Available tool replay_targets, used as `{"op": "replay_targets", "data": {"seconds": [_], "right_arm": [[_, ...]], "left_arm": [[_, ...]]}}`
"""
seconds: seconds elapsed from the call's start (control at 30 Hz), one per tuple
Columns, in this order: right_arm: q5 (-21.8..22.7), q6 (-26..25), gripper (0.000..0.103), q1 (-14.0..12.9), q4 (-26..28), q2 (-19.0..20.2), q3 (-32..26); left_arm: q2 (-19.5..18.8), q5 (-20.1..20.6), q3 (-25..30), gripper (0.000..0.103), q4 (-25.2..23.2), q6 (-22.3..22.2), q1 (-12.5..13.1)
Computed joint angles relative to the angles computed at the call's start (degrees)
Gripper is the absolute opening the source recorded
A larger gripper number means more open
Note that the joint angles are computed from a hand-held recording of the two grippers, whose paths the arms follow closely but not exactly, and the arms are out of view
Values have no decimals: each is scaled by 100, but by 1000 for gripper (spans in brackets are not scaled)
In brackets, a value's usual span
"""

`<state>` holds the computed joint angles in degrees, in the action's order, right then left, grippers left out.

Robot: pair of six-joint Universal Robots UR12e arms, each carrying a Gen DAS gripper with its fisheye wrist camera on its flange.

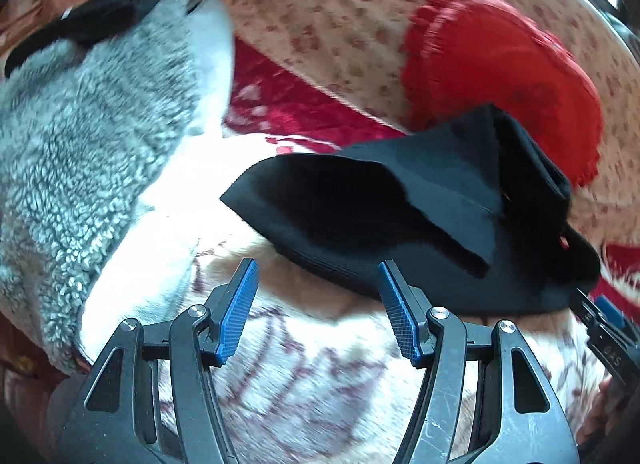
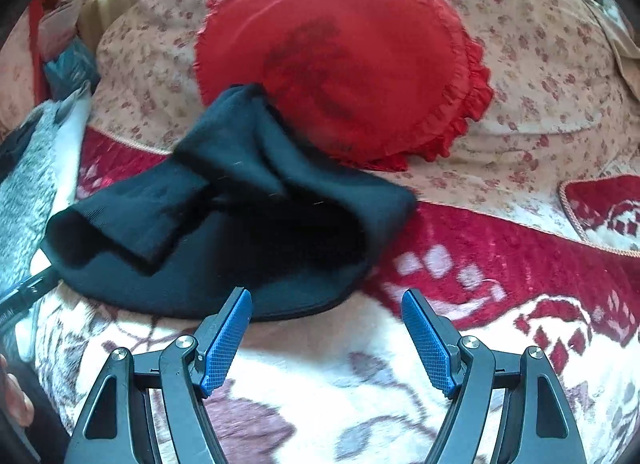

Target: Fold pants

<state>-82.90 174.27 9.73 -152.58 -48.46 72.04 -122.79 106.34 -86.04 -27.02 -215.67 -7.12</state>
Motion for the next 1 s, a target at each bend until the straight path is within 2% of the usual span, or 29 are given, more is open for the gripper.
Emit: {"op": "replay_targets", "data": {"seconds": [0.1, 0.2, 0.4, 0.47, 0.57, 0.63, 0.7, 0.73, 0.77, 1.0], "right_arm": [[-112, 151, 76, -47, 215, 72, -169], [-384, 184, 76, -54, 173, 188, -329], [-358, 16, 76, -39, 193, 433, -724], [-447, -87, 69, -2, 249, 548, -913], [-443, -72, 34, 4, 388, 684, -1143], [-368, 81, 27, -25, 332, 713, -1162], [-276, 158, 20, -54, 261, 696, -1106], [-254, 164, 16, -62, 217, 676, -1058], [-269, 161, 12, -65, 193, 654, -1022], [267, 341, 8, -237, 277, 304, -614]], "left_arm": [[-36, -113, 67, 62, -312, -345, 108], [-89, -259, 144, 62, -473, -520, 186], [-299, -452, 445, 62, -712, -527, 272], [-368, -475, 561, 62, -808, -516, 282], [-477, -438, 760, 62, -974, -410, 289], [-532, -418, 836, 61, -963, -320, 275], [-531, -460, 790, 30, -767, -320, 276], [-519, -487, 763, 23, -687, -371, 276], [-503, -513, 735, 9, -617, -381, 276], [-218, -839, 417, 7, -141, -204, 323]]}}
